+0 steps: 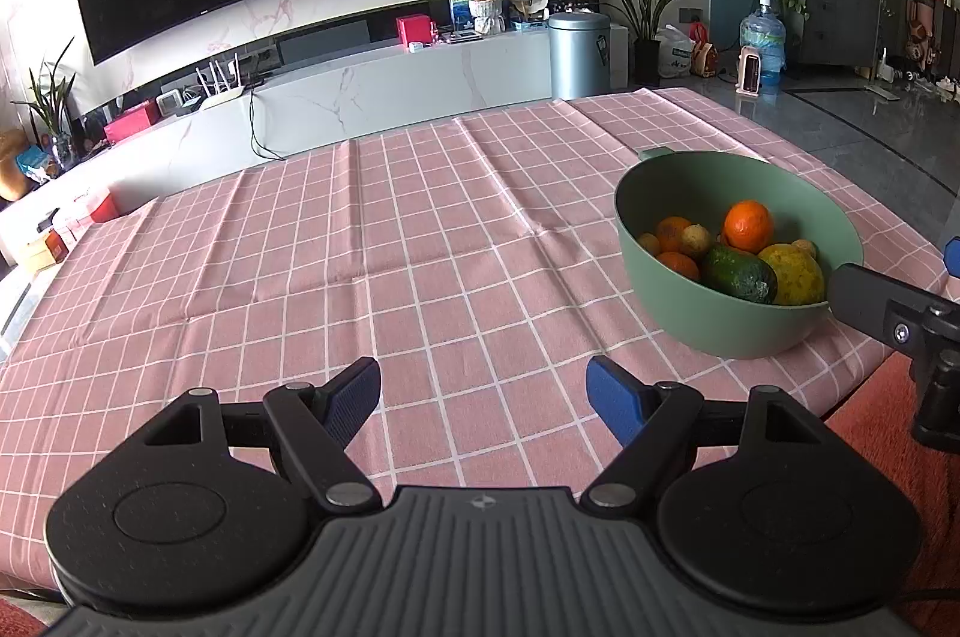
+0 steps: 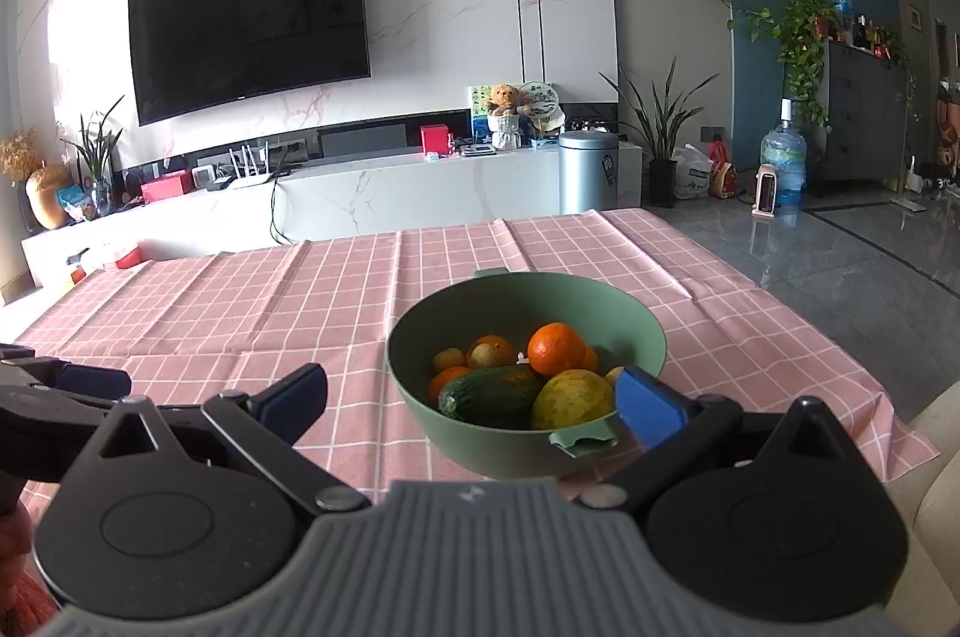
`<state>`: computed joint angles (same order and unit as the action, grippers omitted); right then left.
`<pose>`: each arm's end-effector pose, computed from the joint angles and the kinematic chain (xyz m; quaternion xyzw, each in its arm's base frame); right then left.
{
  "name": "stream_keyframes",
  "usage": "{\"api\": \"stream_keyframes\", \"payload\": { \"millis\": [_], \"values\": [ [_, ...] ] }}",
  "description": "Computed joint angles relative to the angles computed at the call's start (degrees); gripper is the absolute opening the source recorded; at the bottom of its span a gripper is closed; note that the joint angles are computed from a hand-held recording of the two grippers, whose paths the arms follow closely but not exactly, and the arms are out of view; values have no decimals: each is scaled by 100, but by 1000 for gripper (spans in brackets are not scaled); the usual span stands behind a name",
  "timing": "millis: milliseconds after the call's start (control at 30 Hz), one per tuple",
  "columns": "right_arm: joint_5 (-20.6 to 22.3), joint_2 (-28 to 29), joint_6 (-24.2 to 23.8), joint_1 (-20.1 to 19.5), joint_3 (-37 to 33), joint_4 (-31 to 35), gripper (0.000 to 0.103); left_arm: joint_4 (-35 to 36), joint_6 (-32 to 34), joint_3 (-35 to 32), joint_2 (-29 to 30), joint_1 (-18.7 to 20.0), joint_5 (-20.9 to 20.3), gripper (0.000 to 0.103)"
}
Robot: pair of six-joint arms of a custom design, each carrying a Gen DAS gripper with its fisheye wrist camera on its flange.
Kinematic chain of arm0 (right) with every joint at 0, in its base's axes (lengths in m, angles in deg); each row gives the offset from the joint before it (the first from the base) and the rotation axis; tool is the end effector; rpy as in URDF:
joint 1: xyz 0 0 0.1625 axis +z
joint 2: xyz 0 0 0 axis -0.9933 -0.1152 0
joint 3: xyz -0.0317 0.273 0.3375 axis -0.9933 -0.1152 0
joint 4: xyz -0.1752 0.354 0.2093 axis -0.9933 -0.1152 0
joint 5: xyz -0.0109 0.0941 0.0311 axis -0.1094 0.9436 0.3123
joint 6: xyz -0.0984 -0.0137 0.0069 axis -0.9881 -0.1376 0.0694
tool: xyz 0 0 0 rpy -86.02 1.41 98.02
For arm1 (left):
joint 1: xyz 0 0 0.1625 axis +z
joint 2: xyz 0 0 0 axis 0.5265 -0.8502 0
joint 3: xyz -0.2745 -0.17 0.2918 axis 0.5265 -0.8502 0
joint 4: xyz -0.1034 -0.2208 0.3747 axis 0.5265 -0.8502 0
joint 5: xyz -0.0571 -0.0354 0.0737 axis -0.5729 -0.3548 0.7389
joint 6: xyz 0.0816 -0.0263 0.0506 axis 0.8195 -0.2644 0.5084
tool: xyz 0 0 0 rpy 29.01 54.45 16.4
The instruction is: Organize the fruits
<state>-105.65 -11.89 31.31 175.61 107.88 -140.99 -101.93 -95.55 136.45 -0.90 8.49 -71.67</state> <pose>0.1328 -0.4961 0.2027 0.2496 -0.8116 0.4678 0.2453 -0.2673 -0.5214 0.0358 0.1656 0.8122 -0.3885 0.4024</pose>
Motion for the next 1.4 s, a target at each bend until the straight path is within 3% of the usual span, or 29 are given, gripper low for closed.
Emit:
{"api": "stream_keyframes", "payload": {
  "millis": [1400],
  "values": [
    [45, 5, -70, -20, 8, -25, 98, 241, -199, -5, -87, -36, -13, 92]
  ]
}}
